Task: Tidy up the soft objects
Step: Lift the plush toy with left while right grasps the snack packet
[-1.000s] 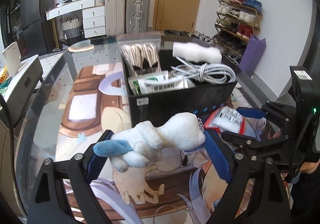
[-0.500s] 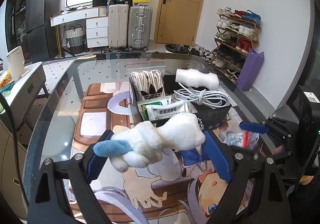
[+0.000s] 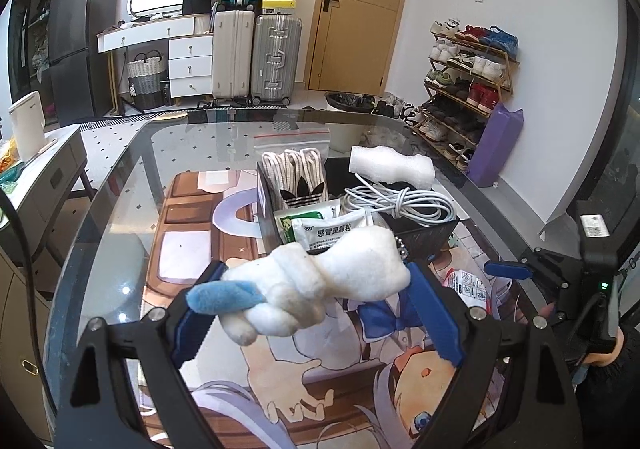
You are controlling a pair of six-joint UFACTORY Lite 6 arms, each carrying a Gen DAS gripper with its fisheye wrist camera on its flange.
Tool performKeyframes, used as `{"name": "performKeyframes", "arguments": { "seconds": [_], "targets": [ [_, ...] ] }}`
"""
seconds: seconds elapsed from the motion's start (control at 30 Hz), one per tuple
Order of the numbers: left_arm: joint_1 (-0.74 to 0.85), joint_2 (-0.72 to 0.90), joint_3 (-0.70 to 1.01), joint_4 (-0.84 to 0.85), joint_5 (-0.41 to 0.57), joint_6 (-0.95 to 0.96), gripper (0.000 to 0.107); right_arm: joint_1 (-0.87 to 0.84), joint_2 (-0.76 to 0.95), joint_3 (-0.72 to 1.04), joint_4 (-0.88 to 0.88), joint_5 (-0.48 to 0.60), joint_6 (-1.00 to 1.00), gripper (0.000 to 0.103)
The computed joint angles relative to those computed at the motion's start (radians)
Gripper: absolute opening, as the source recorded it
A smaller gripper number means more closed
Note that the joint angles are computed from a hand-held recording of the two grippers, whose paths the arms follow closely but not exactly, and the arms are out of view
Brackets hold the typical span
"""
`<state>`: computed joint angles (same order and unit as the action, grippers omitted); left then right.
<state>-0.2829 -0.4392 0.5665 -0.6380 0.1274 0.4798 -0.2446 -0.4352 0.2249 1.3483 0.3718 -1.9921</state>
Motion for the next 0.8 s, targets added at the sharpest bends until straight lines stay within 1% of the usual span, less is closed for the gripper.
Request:
{"name": "performKeyframes", "arguments": {
  "seconds": [0.07, 0.13, 0.17, 0.2, 0.27, 0.37, 0.43, 0.5, 0.57, 0.6, 0.67, 0.73, 0.8],
  "targets": [
    [-0.003, 0.008, 0.004, -0.002, -0.004, -0.002, 0.09, -0.001, 0.066, 0.016, 0.093, -0.012, -0.1, 0.076],
    [-0.005, 0.014, 0.008, -0.013, -0.004, 0.011, 0.09, -0.003, 0.134, 0.032, 0.171, 0.009, -0.202, 0.074],
    [-0.008, 0.021, 0.013, 0.007, -0.007, -0.007, 0.09, -0.015, 0.146, 0.037, 0.172, 0.038, -0.214, 0.066],
    [-0.008, 0.028, 0.018, 0.015, -0.01, -0.013, 0.09, -0.02, 0.151, 0.044, 0.139, 0.057, -0.185, 0.05],
    [-0.008, 0.043, 0.029, 0.013, -0.014, -0.009, 0.09, 0.004, 0.11, 0.029, 0.125, 0.05, -0.153, 0.049],
    [-0.008, 0.066, 0.043, -0.009, -0.022, 0.018, 0.09, 0.013, 0.018, -0.001, 0.059, 0.081, -0.083, 0.049],
    [-0.009, 0.096, 0.064, 0.003, -0.028, 0.015, 0.09, 0.014, -0.069, -0.014, -0.014, 0.108, 0.009, 0.049],
    [0.0, 0.123, 0.084, -0.074, -0.028, 0.099, 0.09, 0.011, -0.161, -0.013, -0.084, 0.159, 0.11, 0.049],
    [0.003, 0.151, 0.108, -0.128, -0.031, 0.157, 0.09, 0.036, -0.222, 0.0, -0.122, 0.168, 0.181, 0.049],
    [0.004, 0.158, 0.115, -0.134, -0.032, 0.164, 0.09, 0.062, -0.245, 0.012, -0.137, 0.157, 0.218, 0.049],
    [0.01, 0.189, 0.143, -0.251, -0.032, 0.283, 0.09, 0.136, -0.257, 0.047, -0.144, 0.1, 0.274, 0.049],
    [0.015, 0.221, 0.17, -0.345, -0.031, 0.376, 0.09, 0.21, -0.206, 0.094, -0.113, 0.012, 0.279, 0.049],
    [0.015, 0.262, 0.207, -0.382, -0.036, 0.414, 0.09, 0.27, -0.119, 0.147, -0.05, -0.068, 0.237, 0.049]
  ]
}}
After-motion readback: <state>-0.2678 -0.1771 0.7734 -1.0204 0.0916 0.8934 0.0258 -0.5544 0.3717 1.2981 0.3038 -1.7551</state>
